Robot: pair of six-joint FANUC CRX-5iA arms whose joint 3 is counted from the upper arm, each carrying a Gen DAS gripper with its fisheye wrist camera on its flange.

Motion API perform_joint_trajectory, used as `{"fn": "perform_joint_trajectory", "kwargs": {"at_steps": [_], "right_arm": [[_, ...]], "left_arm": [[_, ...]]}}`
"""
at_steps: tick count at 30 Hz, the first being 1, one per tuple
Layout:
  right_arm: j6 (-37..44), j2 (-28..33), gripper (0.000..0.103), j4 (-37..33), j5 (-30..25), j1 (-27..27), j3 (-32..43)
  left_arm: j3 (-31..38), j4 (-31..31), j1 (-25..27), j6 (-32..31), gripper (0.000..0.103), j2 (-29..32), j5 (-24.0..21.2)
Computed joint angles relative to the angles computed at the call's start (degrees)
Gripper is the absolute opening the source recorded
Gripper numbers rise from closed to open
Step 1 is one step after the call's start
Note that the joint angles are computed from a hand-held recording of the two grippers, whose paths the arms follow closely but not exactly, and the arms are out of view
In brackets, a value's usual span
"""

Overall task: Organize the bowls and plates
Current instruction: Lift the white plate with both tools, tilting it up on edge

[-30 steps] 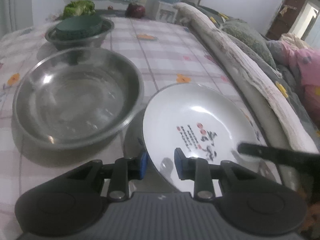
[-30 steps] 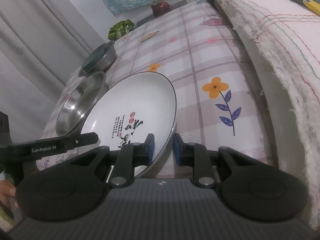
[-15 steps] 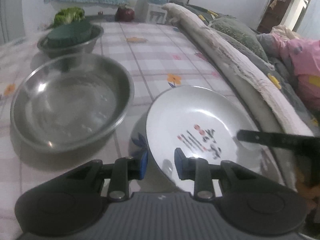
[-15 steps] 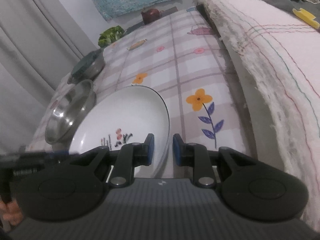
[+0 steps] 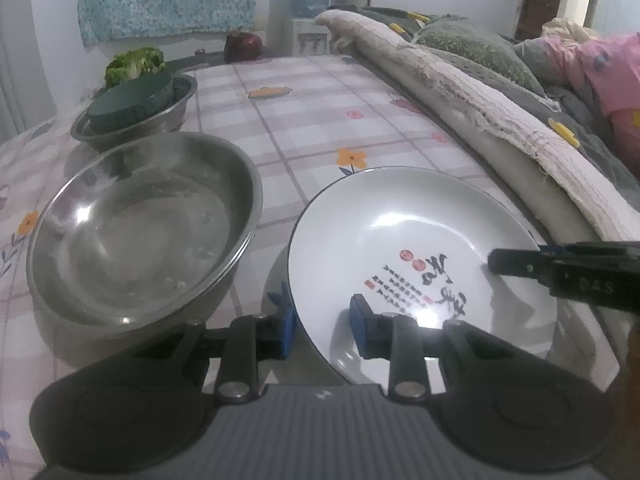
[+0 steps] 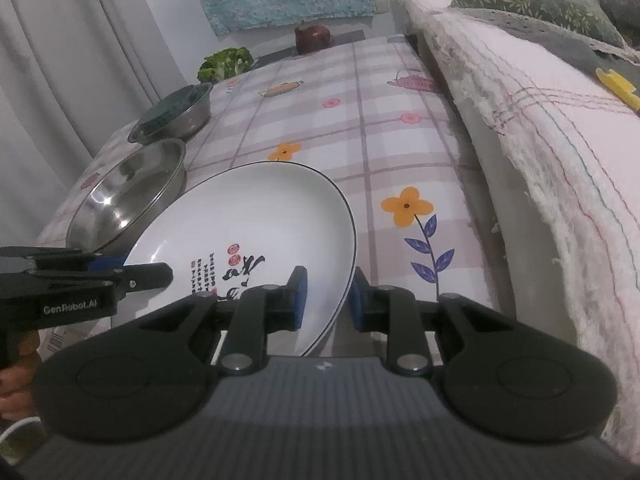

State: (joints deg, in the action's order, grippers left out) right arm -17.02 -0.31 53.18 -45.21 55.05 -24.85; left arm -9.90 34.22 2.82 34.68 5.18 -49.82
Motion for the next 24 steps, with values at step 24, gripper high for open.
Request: {"fn": "perform_joint_trajectory", "kwargs": {"at_steps": [24], "right_arm": [[-2.03,0.39,0.027,3.86,2.06,-0.09,-1.15]], "left_arm": [[-0.88,-0.42,0.41,-0.54,0.041,-0.74,0.11]]}}
